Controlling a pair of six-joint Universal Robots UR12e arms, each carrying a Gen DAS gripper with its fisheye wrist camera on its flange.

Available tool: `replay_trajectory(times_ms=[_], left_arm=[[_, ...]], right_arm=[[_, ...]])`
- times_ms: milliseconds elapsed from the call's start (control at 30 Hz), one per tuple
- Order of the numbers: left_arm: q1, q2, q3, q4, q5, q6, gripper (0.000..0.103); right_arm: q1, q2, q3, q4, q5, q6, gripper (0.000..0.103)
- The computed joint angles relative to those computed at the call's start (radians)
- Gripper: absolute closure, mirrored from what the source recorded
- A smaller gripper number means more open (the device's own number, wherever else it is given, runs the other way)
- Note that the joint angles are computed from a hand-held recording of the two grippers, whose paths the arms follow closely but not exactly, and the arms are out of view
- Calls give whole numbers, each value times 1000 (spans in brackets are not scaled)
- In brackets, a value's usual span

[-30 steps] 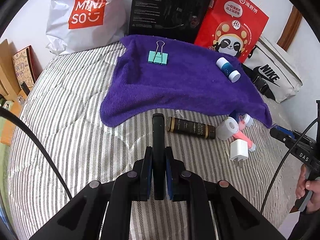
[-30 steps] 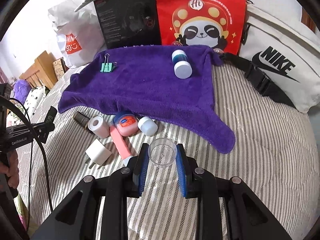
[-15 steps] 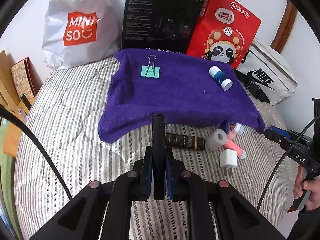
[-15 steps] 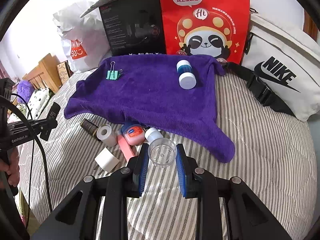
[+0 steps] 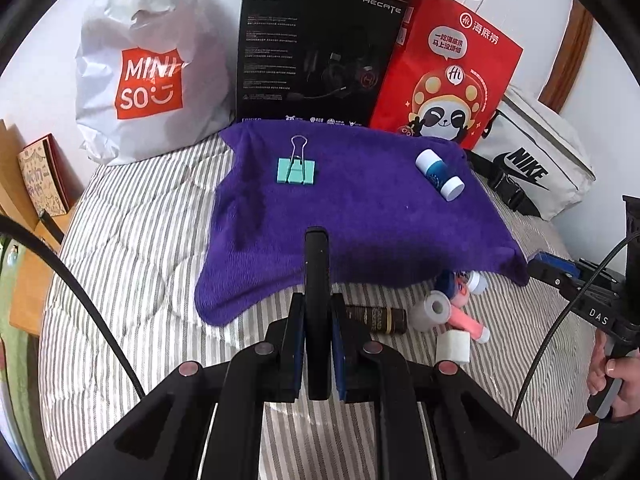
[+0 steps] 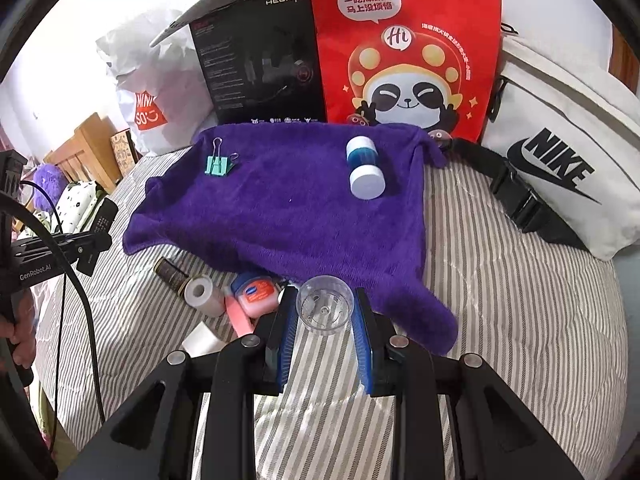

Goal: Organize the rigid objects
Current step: 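Place clear cup beside cylinder with right tool while left tool carries tube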

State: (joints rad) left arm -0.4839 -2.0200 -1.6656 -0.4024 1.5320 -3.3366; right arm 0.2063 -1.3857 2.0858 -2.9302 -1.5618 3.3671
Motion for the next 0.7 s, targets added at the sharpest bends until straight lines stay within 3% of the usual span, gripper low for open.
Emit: replay_trajectory(times_ms=[700], left_arm=[[20, -53, 69, -30, 5, -7, 91]], right_arm=[[-34, 82, -81, 13, 0, -36, 77]])
